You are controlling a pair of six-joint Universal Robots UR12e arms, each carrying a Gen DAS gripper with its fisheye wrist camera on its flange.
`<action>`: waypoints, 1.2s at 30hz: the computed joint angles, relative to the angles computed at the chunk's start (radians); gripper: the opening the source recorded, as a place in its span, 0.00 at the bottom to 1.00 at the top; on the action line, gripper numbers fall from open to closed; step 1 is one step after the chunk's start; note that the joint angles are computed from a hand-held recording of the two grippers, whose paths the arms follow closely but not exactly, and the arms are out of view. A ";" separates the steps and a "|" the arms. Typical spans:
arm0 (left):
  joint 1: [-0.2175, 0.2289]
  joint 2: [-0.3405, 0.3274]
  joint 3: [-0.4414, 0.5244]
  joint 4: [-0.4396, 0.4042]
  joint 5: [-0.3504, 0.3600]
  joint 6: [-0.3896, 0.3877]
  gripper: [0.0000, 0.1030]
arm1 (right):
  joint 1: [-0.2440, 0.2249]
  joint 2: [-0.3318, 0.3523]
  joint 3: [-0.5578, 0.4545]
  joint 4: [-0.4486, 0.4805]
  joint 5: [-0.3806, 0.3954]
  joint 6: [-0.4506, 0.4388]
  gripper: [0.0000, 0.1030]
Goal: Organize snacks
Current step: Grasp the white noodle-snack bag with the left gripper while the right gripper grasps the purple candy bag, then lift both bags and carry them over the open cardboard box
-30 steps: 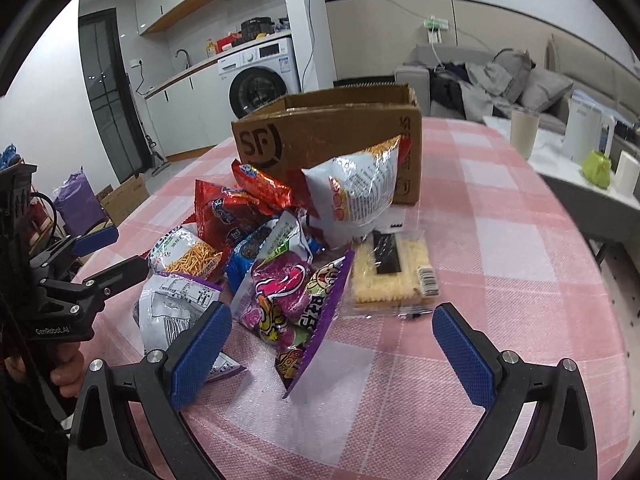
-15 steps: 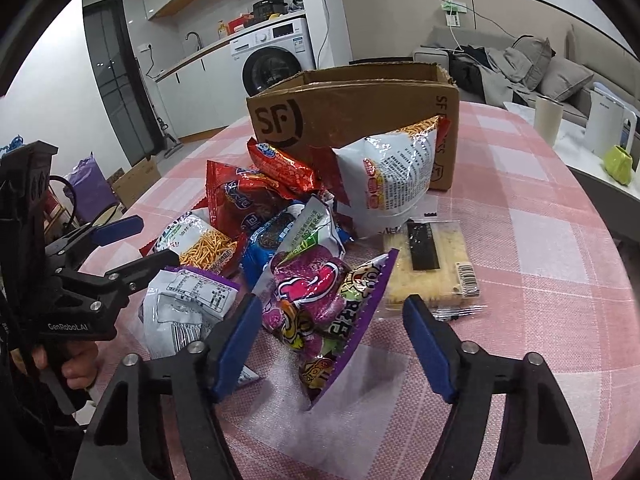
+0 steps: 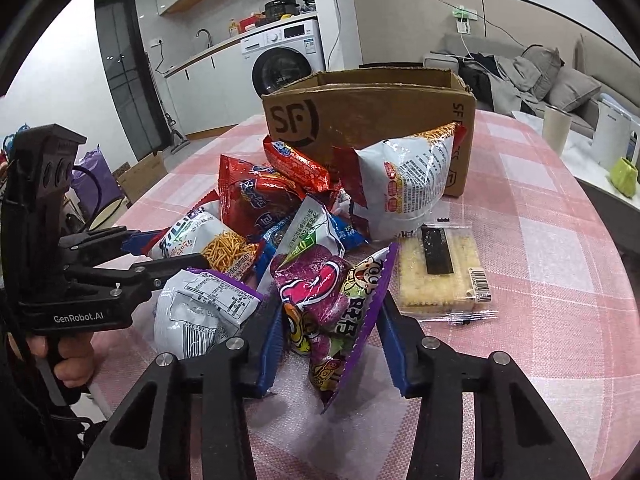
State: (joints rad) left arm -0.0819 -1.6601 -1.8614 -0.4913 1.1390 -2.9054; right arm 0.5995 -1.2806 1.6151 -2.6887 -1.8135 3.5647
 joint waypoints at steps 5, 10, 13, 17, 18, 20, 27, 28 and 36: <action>0.008 0.011 -0.011 0.011 -0.032 0.006 0.40 | 0.003 -0.006 0.014 -0.035 -0.016 0.006 0.42; 0.021 0.030 -0.026 0.012 -0.055 0.016 0.31 | 0.002 -0.012 0.023 -0.052 -0.023 0.014 0.42; 0.026 0.038 -0.033 0.014 -0.056 0.025 0.31 | 0.000 -0.013 0.026 -0.054 -0.019 0.016 0.42; 0.032 0.038 -0.028 -0.025 -0.076 0.032 0.37 | 0.002 -0.012 0.024 -0.052 -0.019 0.014 0.42; 0.031 0.036 -0.025 -0.039 -0.080 0.037 0.39 | 0.001 -0.012 0.024 -0.050 -0.016 0.015 0.42; 0.025 0.029 -0.023 -0.037 -0.067 0.042 0.47 | 0.001 -0.012 0.022 -0.047 -0.015 0.013 0.42; 0.021 0.003 0.005 -0.080 -0.090 0.023 0.60 | 0.001 -0.001 0.007 -0.027 -0.001 -0.019 0.42; 0.021 0.001 0.007 -0.083 -0.097 0.023 0.52 | 0.002 0.001 0.005 -0.023 -0.003 -0.022 0.42; 0.000 0.023 -0.025 0.025 -0.047 0.048 0.41 | 0.000 -0.003 0.017 -0.062 -0.009 -0.011 0.42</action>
State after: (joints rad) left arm -0.0824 -1.6375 -1.8864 -0.4662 1.0920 -2.8576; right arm 0.5999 -1.2832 1.6322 -2.7507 -1.8227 3.5539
